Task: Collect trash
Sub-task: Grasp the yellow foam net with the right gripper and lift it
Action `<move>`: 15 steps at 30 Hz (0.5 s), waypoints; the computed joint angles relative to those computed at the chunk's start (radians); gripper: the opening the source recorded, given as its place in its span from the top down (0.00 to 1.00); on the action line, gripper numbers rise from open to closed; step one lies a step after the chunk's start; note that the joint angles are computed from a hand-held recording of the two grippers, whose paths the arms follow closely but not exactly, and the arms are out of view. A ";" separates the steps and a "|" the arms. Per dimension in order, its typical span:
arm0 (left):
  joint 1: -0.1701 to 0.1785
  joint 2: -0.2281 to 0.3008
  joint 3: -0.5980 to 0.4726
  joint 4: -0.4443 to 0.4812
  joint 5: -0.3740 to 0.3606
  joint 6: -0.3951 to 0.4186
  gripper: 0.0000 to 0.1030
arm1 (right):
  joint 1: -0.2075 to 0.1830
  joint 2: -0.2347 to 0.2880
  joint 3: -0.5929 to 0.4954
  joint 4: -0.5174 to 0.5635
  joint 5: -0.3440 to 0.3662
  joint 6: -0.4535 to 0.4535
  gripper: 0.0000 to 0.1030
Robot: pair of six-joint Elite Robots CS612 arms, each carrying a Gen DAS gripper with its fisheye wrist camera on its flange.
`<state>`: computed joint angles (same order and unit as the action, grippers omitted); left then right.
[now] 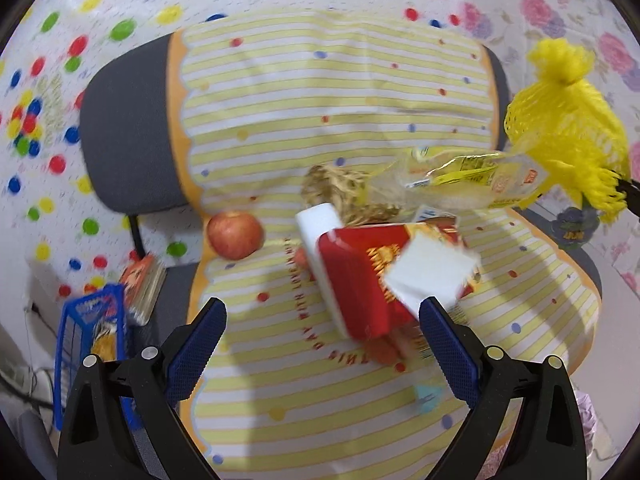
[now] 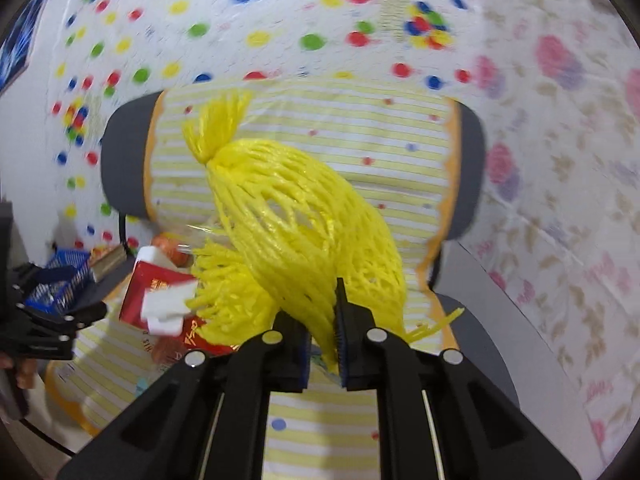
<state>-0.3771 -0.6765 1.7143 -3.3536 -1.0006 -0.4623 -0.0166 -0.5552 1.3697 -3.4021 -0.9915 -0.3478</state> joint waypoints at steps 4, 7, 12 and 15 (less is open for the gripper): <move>-0.004 0.012 -0.016 0.001 -0.050 0.009 0.08 | -0.016 0.004 -0.005 0.089 0.008 0.055 0.90; -0.015 0.021 -0.019 0.012 -0.047 0.010 0.08 | -0.025 0.018 -0.014 0.152 0.032 0.085 0.90; -0.021 0.014 -0.009 -0.012 -0.056 0.020 0.08 | -0.028 0.029 -0.003 0.175 0.053 0.086 0.90; -0.018 0.011 -0.014 -0.045 -0.074 0.025 0.08 | -0.033 0.028 0.014 0.168 0.048 0.059 0.90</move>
